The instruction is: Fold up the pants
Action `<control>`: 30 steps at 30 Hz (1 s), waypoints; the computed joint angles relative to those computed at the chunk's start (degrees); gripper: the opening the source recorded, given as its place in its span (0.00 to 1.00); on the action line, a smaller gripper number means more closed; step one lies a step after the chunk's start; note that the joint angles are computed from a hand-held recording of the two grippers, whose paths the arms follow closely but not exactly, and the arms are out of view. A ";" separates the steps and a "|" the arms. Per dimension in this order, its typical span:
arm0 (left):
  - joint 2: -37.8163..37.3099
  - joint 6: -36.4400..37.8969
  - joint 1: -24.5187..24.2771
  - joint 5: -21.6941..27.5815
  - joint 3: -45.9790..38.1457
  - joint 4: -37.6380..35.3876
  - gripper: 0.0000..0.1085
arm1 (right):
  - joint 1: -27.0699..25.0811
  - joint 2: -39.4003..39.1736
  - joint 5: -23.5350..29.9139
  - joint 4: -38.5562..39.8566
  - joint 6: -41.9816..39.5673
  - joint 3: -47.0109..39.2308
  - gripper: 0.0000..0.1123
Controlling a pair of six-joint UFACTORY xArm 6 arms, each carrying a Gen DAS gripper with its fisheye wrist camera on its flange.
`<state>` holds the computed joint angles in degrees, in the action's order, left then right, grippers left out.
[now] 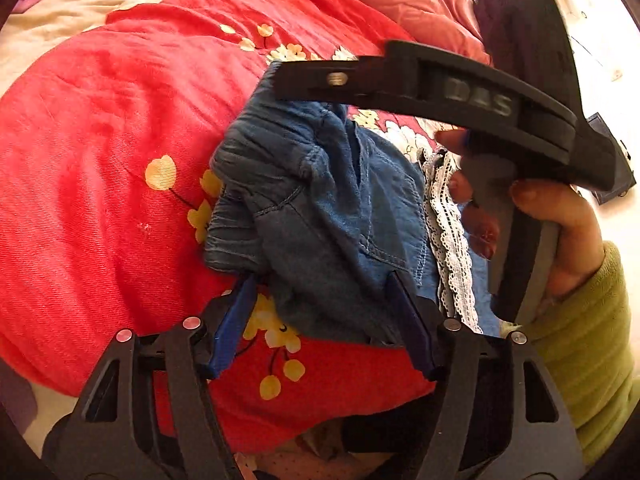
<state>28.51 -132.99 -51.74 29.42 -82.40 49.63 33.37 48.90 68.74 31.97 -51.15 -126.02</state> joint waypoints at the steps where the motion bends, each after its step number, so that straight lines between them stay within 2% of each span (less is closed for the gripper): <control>1: 0.02 -0.12 0.08 -0.23 0.13 0.06 0.55 | 0.21 1.42 1.35 -0.39 0.60 -2.08 0.78; 4: -0.25 -1.66 0.29 -0.98 0.79 1.00 0.55 | 0.44 6.47 7.13 -0.86 2.00 -9.67 0.70; 6: -0.22 -2.44 0.34 -1.22 0.87 1.40 0.55 | 0.44 9.59 11.54 -0.96 2.11 -14.15 0.55; 9: -0.29 -3.18 0.26 -1.09 0.97 1.84 0.55 | -0.02 8.52 12.20 1.30 0.43 -11.94 0.39; 12: -0.83 -5.44 0.37 -1.05 1.77 3.87 0.57 | -1.92 8.08 14.81 5.02 -0.23 -12.64 0.31; 19: -0.30 -8.77 -1.11 2.71 -0.75 7.75 0.67 | -7.93 2.89 17.12 16.21 -2.74 -7.55 0.30; 22: 0.98 -17.01 -0.53 -0.44 -2.76 17.52 0.69 | -10.75 1.13 18.56 19.79 -3.95 -5.60 0.30; 27: 4.19 -23.22 0.26 -2.85 -7.51 24.50 0.66 | -14.05 0.40 20.44 22.90 -5.80 -5.20 0.30; 28: 4.63 -22.58 0.46 -3.25 -8.64 24.94 0.61 | -14.90 0.06 20.59 23.67 -6.57 -4.84 0.30; 30: 6.52 -14.96 0.09 -1.67 -12.84 19.93 0.58 | -15.97 -0.11 20.44 25.02 -7.17 -4.54 0.32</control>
<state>35.03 -147.96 -51.64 27.75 -95.24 69.57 17.40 48.79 89.18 56.99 -58.32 -130.56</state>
